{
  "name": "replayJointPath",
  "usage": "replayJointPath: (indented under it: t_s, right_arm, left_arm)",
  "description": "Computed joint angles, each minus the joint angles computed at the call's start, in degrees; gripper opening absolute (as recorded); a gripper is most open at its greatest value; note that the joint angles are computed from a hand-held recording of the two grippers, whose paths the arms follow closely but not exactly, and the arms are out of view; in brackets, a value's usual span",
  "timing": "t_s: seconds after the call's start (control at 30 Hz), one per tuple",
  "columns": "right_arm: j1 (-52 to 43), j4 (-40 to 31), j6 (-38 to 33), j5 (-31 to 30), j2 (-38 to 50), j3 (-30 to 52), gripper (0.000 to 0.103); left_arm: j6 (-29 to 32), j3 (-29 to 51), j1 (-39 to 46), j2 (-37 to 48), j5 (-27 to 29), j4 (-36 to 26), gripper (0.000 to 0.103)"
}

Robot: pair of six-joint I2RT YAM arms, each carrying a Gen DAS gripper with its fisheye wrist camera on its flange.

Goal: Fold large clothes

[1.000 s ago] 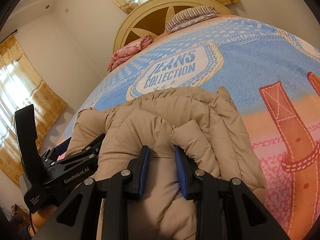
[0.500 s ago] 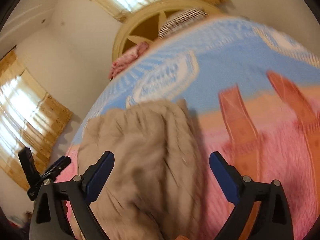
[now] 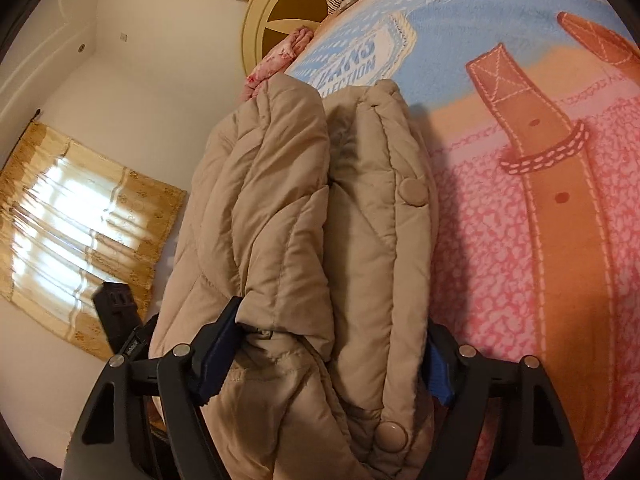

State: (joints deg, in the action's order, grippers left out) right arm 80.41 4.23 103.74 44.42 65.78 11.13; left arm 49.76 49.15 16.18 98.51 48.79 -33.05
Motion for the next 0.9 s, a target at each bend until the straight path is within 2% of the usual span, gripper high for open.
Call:
replayJointPath:
  t_s: [0.03,0.17,0.2,0.23,0.27,0.3,0.33,0.43,0.47,0.53,0.67,0.73,0.8,0.9]
  right_arm:
    - [-0.18,4.58,-1.31,0.07,0.24,-1.66,0.072]
    - [-3.23,10.26,-3.24,-2.1,4.18,-2.82,0.072]
    - [-3.64,11.13,-3.49,-2.05,5.18,-2.52,0.069]
    - [-3.46,11.45,-4.68,-1.88,5.74,-1.84,0.062]
    - [-2.75,11.68,-4.93,-1.04,5.77,-1.51,0.05]
    - [-1.57,11.13,-3.73,-0.03,6.65,-0.73,0.044]
    - [-0.27,9.19,-1.64,1.39,6.96,0.2,0.042]
    - [2.45,9.91,1.43,5.64,9.16,1.2,0.033]
    - [3.73,10.0,2.43,6.96,9.44,1.17,0.031]
    - [4.3,10.59,1.35,8.11,10.56,2.65,0.029]
    - [1.44,17.53,-7.25,7.92,12.22,5.25,0.026]
    - [-0.15,23.69,-12.83,7.7,12.77,5.4,0.024]
    - [-2.99,28.95,-19.52,5.59,13.69,7.01,0.024]
    - [-8.12,28.5,-24.51,-0.27,14.88,10.28,0.024]
  left_arm:
    - [0.03,0.55,-0.1,0.78,0.65,-0.6,0.103]
    - [-0.96,0.88,-1.13,2.31,1.68,-0.03,0.103]
    - [0.72,1.15,-0.58,2.49,2.23,-1.36,0.094]
    - [2.94,0.79,-0.79,1.22,3.06,-3.07,0.081]
    - [3.83,-0.67,-0.49,-1.4,2.54,-2.74,0.076]
    - [4.68,-2.41,-0.53,-4.73,1.73,-2.13,0.066]
    - [5.84,-3.38,-0.37,-7.22,1.58,-2.28,0.055]
    - [6.83,-3.22,0.79,-11.56,1.53,-4.73,0.04]
    - [7.79,-2.67,2.14,-13.5,2.71,-6.72,0.038]
    - [9.6,-3.18,4.11,-17.81,4.02,-6.89,0.034]
    - [14.5,2.72,8.42,-18.28,8.18,-15.36,0.03]
    - [17.03,5.43,10.69,-17.17,9.91,-18.18,0.029]
    - [20.43,8.09,13.52,-15.18,11.34,-21.51,0.029]
    - [18.76,11.14,15.18,-12.13,11.79,-19.93,0.029]
